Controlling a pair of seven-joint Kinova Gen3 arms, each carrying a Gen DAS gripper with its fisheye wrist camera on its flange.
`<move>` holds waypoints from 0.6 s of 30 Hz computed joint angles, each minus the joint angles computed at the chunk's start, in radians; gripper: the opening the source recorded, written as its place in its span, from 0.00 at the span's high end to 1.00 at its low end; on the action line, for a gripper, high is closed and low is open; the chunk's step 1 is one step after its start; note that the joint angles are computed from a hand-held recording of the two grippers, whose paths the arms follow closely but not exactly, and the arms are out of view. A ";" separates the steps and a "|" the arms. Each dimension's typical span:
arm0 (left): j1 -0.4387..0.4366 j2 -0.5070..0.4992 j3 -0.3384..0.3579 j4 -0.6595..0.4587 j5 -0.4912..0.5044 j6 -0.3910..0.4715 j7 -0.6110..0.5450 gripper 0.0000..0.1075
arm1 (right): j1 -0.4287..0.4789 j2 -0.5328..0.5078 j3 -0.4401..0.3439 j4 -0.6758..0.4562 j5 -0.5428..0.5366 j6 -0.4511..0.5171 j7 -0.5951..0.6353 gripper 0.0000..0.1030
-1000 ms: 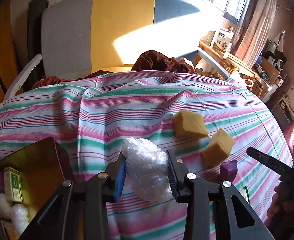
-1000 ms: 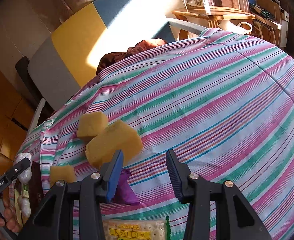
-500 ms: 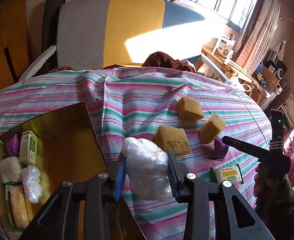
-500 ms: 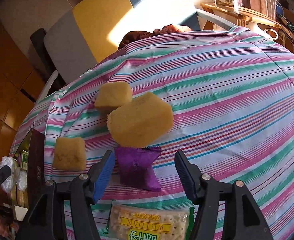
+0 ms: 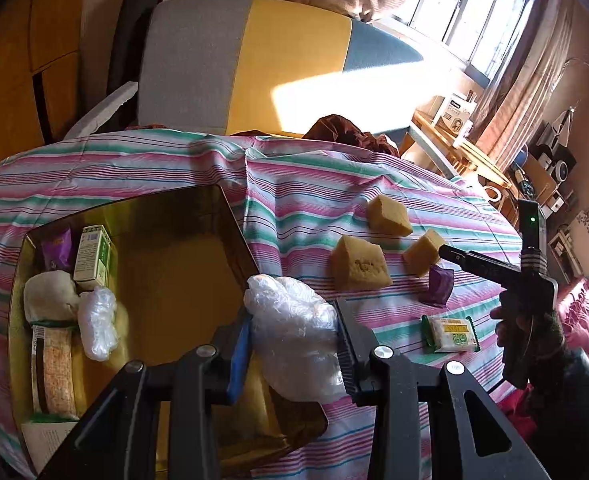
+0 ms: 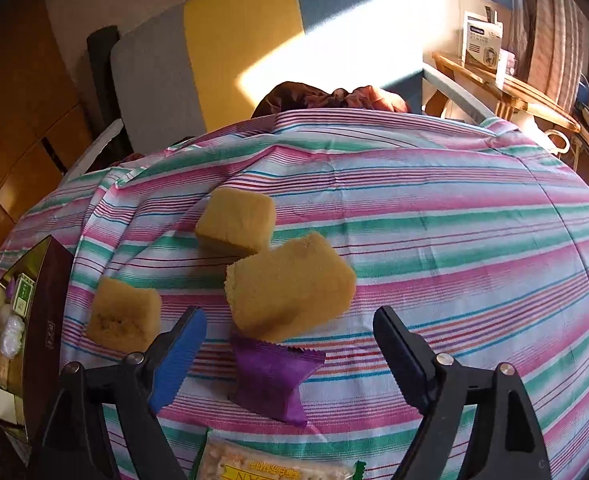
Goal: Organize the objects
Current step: 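Grasp the large yellow sponge with the right gripper while the left gripper lifts the bag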
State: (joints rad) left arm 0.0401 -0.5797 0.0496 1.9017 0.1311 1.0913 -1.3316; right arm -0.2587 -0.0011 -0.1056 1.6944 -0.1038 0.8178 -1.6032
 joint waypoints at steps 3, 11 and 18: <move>0.009 -0.025 -0.033 0.006 0.002 0.018 -0.017 0.65 | -0.030 0.065 -0.019 -0.094 0.086 0.086 0.041 0.14; -0.025 -0.098 -0.097 0.038 -0.003 0.064 -0.026 0.65 | -0.065 0.201 -0.010 -0.228 0.157 0.235 -0.010 0.35; -0.096 -0.174 -0.184 0.053 -0.065 0.128 -0.031 0.65 | -0.080 0.005 -0.006 -0.091 0.174 0.046 -0.173 0.37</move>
